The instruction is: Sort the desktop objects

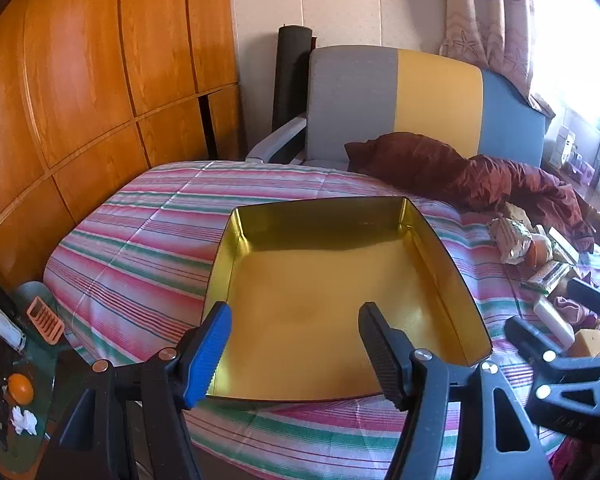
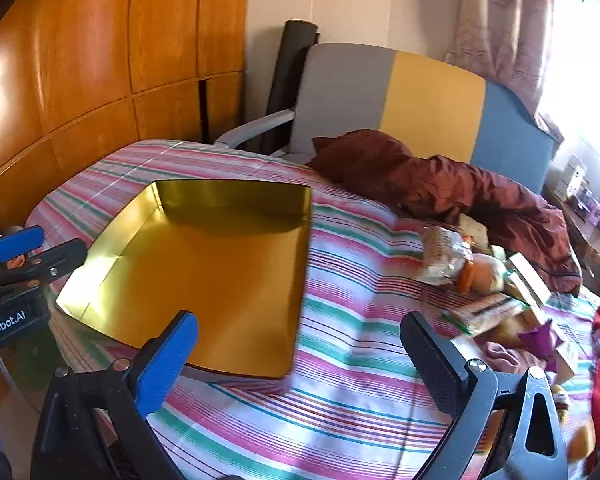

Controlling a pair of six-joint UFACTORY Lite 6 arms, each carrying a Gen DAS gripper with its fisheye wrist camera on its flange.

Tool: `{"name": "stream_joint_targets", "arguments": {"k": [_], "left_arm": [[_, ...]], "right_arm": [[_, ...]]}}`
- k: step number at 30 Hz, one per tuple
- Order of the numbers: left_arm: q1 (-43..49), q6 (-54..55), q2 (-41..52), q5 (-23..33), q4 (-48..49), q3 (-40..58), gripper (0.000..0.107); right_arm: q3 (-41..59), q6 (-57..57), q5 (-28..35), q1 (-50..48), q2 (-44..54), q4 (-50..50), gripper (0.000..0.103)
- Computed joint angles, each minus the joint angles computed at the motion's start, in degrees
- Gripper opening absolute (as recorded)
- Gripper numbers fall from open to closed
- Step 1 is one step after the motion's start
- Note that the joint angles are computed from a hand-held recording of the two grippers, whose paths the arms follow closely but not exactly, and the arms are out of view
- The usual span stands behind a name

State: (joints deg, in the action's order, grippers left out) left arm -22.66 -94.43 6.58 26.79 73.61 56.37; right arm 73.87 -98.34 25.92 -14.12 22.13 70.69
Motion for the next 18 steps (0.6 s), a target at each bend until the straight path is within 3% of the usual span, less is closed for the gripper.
{"name": "stream_joint_targets", "arguments": {"k": [18], "left_arm": [[-5.35, 3.06, 5.87, 3.07, -0.97, 6.55, 0.067]], "right_arm": [[12.52, 4.44, 4.29, -11.84, 8.09, -4.89, 0.101]]}}
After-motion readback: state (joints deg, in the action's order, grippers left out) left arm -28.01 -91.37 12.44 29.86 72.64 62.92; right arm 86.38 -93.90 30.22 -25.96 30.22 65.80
